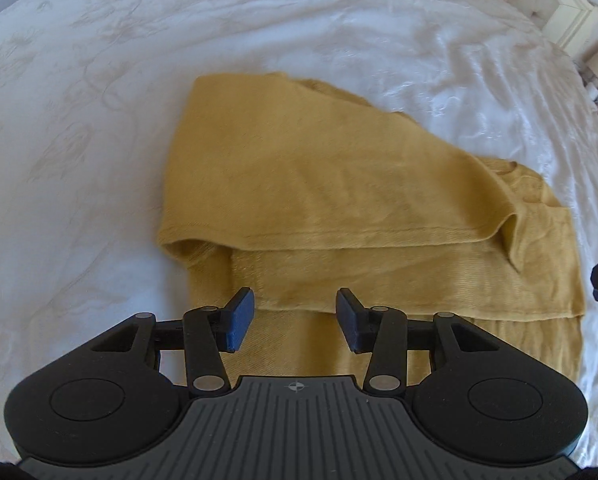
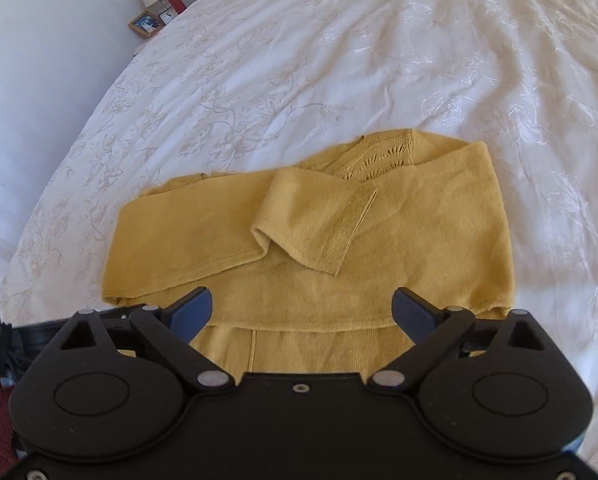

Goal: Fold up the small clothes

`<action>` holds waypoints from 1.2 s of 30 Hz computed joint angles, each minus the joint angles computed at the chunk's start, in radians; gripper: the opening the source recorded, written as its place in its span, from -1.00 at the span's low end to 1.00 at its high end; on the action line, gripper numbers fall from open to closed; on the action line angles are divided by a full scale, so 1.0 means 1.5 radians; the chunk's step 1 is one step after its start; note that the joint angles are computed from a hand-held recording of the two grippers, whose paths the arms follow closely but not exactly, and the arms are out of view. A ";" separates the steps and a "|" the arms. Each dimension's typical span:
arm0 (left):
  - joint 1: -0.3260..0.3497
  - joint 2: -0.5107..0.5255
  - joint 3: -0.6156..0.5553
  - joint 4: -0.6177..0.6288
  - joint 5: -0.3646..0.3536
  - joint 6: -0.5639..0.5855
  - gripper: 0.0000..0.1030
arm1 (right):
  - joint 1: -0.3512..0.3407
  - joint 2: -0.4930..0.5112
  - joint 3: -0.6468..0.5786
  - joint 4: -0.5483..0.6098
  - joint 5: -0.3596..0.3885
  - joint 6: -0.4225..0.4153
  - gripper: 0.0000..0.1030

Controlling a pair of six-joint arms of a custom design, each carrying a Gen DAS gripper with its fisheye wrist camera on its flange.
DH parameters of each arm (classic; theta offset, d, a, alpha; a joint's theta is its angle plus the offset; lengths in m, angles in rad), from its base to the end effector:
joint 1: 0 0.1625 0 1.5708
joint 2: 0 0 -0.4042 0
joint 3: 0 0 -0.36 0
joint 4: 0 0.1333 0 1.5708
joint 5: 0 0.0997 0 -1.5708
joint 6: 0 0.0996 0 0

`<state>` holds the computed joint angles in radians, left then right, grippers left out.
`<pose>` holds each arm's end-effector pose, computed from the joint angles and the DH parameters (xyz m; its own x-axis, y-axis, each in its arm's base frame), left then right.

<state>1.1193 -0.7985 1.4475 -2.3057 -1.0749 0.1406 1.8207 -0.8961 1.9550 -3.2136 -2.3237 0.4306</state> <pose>-0.1322 -0.6868 0.1557 -0.7403 0.4692 -0.4814 0.5438 0.8390 -0.0185 0.1997 -0.5188 0.1586 -0.8133 0.5053 0.2883 0.1465 0.6575 -0.7391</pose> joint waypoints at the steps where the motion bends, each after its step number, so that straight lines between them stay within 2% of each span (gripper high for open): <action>1: 0.004 0.000 0.001 -0.003 0.006 -0.007 -0.15 | -0.007 0.001 -0.007 0.009 0.006 -0.003 0.64; 2: 0.006 0.001 0.001 -0.007 0.011 -0.014 -0.15 | -0.014 0.003 -0.012 0.014 0.012 -0.006 0.61; 6: 0.017 0.007 0.003 -0.050 0.023 -0.036 -0.15 | -0.037 0.007 -0.029 0.030 0.033 -0.021 0.24; 13: 0.034 0.019 -0.021 -0.027 0.006 -0.064 -0.11 | -0.077 0.014 -0.038 -0.007 0.068 -0.007 0.23; 21: 0.036 0.018 -0.014 -0.038 0.001 -0.046 -0.10 | -0.124 0.028 -0.036 -0.032 0.128 0.059 0.23; 23: 0.035 0.019 -0.014 -0.040 0.003 -0.046 -0.10 | -0.127 0.030 -0.039 -0.030 0.135 0.060 0.14; 24: 0.034 0.020 -0.013 -0.042 0.004 -0.045 -0.09 | -0.127 0.029 -0.044 -0.011 0.135 0.062 -0.23; 25: 0.034 0.020 -0.013 -0.042 0.005 -0.044 -0.08 | -0.126 0.028 -0.050 0.010 0.133 0.065 -0.74; 27: 0.033 0.020 -0.012 -0.044 0.006 -0.044 -0.08 | -0.117 0.024 -0.055 0.023 0.129 0.049 -0.73; 33: 0.036 0.019 -0.010 -0.049 0.000 -0.043 -0.08 | -0.047 -0.038 -0.035 0.003 0.134 -0.068 -0.74; 36: 0.035 0.017 -0.005 -0.056 -0.001 -0.041 -0.08 | -0.024 -0.082 0.000 0.008 0.083 -0.065 -0.74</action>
